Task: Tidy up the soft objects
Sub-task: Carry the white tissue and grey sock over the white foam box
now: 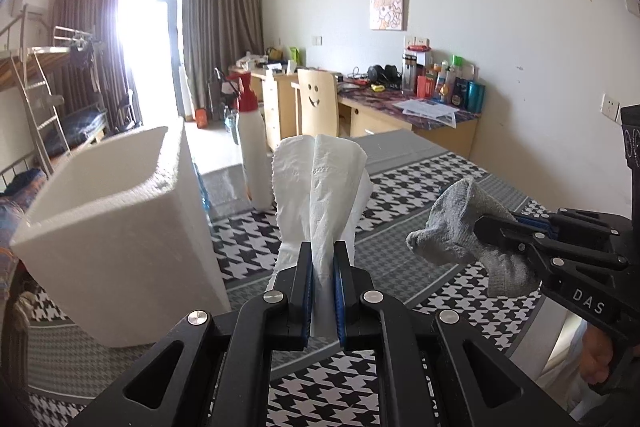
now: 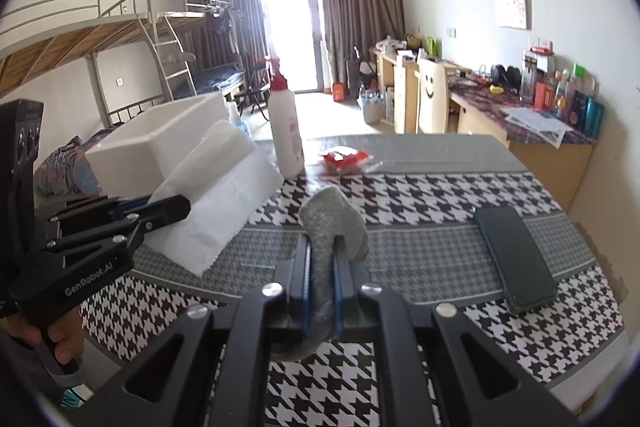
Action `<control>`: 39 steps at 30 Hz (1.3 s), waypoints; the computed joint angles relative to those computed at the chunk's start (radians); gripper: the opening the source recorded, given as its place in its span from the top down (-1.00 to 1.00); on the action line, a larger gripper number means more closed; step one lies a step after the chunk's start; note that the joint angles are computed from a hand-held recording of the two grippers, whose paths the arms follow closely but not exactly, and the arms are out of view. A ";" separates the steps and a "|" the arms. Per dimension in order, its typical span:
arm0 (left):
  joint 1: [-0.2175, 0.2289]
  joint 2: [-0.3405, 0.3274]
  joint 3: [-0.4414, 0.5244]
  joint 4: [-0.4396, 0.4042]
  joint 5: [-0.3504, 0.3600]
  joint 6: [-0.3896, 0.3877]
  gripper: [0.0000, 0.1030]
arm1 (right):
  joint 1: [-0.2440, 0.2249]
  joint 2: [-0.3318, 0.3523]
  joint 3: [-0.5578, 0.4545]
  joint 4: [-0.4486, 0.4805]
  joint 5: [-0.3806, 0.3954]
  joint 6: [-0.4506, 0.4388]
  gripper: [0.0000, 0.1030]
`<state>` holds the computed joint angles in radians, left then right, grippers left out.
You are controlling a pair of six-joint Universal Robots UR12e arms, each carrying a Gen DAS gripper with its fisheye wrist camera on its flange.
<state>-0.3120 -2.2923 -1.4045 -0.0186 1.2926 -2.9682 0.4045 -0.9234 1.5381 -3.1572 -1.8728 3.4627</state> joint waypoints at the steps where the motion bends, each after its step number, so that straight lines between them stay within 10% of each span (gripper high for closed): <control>1: 0.001 0.002 -0.002 0.006 0.000 0.000 0.81 | 0.002 0.001 -0.002 -0.010 0.001 -0.005 0.77; 39: 0.021 0.013 0.026 0.108 -0.002 -0.009 0.81 | 0.011 0.035 -0.103 -0.111 -0.041 -0.045 0.77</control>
